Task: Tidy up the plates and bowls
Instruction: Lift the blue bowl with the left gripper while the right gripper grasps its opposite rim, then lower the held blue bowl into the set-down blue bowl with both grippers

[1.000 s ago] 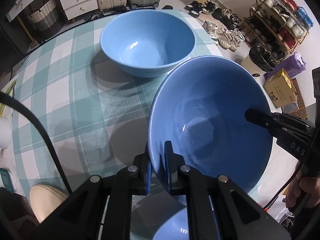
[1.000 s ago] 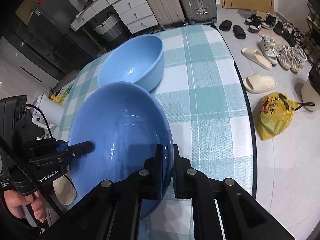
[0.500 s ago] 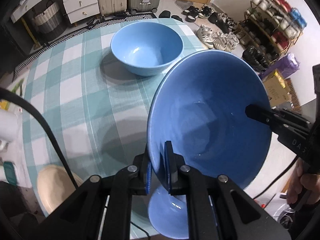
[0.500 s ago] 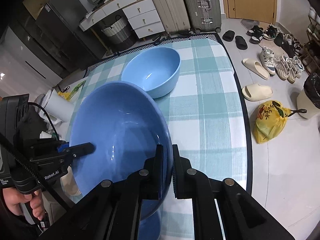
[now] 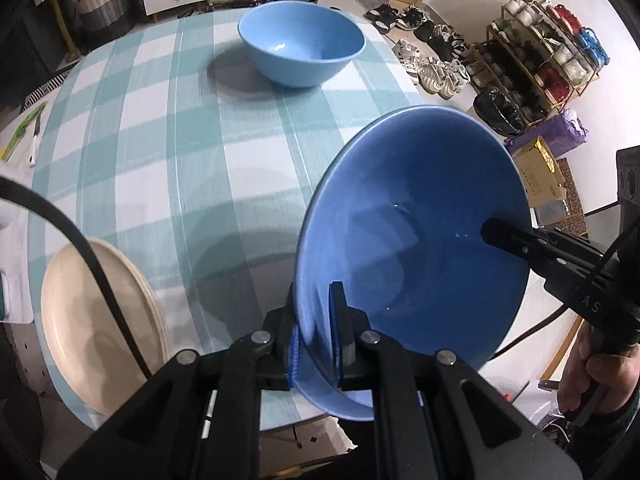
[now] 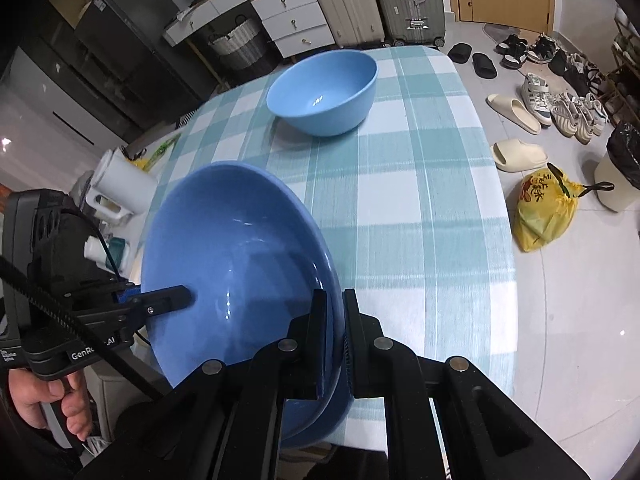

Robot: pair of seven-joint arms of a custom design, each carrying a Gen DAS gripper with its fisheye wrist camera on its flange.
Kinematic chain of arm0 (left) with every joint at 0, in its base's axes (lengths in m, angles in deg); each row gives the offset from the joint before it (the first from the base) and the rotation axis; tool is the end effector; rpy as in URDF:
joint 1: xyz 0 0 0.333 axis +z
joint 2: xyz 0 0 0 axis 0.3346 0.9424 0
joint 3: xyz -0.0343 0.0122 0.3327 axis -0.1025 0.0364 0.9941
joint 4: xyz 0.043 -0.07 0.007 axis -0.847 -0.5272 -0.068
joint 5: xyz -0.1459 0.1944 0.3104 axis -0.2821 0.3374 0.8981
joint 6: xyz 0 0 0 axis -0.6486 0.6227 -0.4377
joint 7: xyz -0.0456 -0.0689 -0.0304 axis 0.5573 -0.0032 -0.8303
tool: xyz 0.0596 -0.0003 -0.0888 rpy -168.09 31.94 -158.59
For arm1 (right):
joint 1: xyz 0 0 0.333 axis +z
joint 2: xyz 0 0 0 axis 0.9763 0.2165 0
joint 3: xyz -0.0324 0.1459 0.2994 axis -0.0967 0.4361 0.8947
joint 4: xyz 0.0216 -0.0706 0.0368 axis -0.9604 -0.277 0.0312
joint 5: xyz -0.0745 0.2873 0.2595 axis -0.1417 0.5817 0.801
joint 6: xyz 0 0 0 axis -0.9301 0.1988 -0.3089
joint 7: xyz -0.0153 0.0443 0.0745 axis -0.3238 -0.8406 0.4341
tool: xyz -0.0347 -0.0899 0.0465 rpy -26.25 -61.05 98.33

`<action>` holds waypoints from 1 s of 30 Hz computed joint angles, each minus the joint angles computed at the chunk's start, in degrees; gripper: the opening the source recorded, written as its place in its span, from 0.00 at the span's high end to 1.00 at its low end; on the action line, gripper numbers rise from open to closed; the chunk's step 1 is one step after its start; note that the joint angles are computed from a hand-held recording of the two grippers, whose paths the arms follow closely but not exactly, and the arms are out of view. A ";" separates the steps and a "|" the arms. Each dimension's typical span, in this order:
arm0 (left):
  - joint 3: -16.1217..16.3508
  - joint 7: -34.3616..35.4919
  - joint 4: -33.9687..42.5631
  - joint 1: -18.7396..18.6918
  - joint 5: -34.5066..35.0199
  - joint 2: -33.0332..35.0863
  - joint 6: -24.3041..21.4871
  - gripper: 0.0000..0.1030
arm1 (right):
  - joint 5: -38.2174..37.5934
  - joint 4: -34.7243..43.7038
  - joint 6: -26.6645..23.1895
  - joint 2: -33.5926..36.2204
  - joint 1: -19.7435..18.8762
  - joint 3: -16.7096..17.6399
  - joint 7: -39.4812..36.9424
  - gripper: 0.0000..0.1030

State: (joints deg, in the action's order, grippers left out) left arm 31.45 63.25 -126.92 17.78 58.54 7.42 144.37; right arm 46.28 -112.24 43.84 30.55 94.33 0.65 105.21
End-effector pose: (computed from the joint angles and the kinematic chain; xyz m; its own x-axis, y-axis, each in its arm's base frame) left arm 0.5812 -0.1068 0.5467 -0.1794 -0.9496 0.2573 -0.9682 0.1240 -0.2173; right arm 0.5764 0.2319 0.5694 0.1594 -0.9514 -0.2634 -0.9418 -0.0665 -0.3296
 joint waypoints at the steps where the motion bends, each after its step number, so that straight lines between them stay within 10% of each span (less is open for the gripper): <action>1: 0.07 0.17 -0.58 0.08 -0.29 -0.36 0.12 0.92 | -0.12 -0.41 0.11 -0.17 0.09 0.07 0.17 0.92; 19: 0.39 0.93 -8.19 -0.47 0.70 -3.95 -0.47 0.89 | 0.46 -5.44 -0.30 -1.45 0.98 0.47 0.83 0.92; 30: -0.90 -2.08 -10.76 -2.22 7.07 -6.24 3.58 0.63 | -2.52 -7.12 1.13 -1.55 1.27 0.52 2.96 0.92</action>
State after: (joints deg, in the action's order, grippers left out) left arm 30.54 61.17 -137.68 15.56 65.61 1.18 147.95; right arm 43.76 -119.37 44.96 29.00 95.60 1.16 108.17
